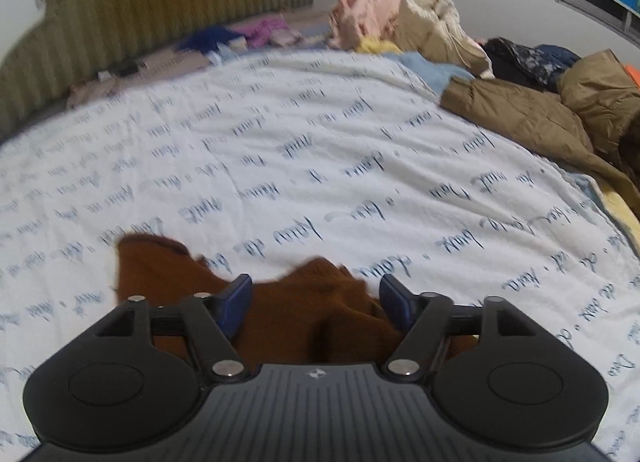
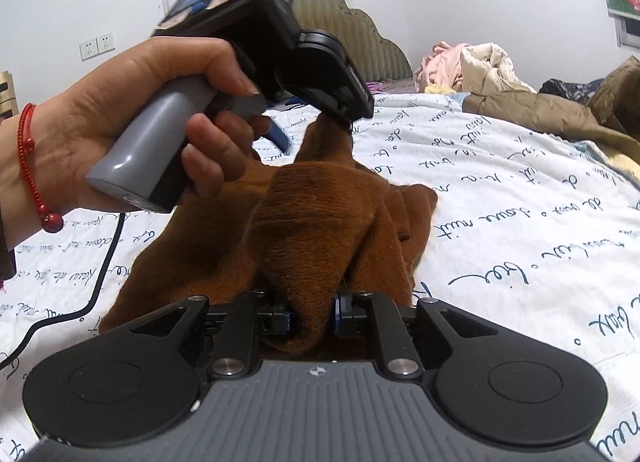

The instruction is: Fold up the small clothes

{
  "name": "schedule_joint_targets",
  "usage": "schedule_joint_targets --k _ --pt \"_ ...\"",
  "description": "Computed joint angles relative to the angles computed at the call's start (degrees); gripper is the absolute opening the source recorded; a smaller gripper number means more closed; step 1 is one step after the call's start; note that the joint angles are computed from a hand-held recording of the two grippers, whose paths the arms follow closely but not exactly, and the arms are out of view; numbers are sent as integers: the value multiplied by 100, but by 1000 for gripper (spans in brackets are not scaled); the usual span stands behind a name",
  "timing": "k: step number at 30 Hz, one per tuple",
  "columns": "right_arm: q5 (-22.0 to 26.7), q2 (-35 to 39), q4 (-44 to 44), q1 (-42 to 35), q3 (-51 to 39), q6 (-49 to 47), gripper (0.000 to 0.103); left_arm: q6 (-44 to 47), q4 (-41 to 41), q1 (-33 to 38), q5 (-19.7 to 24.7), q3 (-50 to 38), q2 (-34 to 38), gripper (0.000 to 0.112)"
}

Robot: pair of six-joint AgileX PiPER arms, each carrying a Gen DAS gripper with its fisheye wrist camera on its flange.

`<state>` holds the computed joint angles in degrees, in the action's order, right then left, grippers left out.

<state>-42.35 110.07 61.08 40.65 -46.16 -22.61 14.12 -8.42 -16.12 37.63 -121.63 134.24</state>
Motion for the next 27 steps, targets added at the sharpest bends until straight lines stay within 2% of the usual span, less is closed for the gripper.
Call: schedule_joint_targets --k 8,11,14,17,18,19,21,23,27 --pt "58 -27 -85 -55 38 115 22 -144 204 113 -36 181 -131 70" --pt "123 -84 -269 -143 114 339 27 -215 268 211 -224 479 -289 70" --pt "211 -166 -784 -328 298 993 29 -135 119 400 -495 955 -586 70" --pt "301 -275 -1595 -596 551 1986 32 286 -315 638 -1021 1788 -1067 71" --pt "330 -307 -1910 -705 630 2353 32 529 -529 723 -1234 2124 -1248 76" --pt "341 -334 -2268 -831 719 2745 32 845 -800 808 -1459 2479 -1430 81" --pt "331 -384 -2873 -1029 865 3447 34 1660 -1517 990 -1852 3170 -1762 82" --pt "236 -407 -3481 -1205 1033 4191 35 2529 -2316 1187 -1955 3697 -1996 82" --pt "-81 -442 -4799 -1658 1359 5842 41 3798 -3545 1612 -1697 4408 -2213 82"
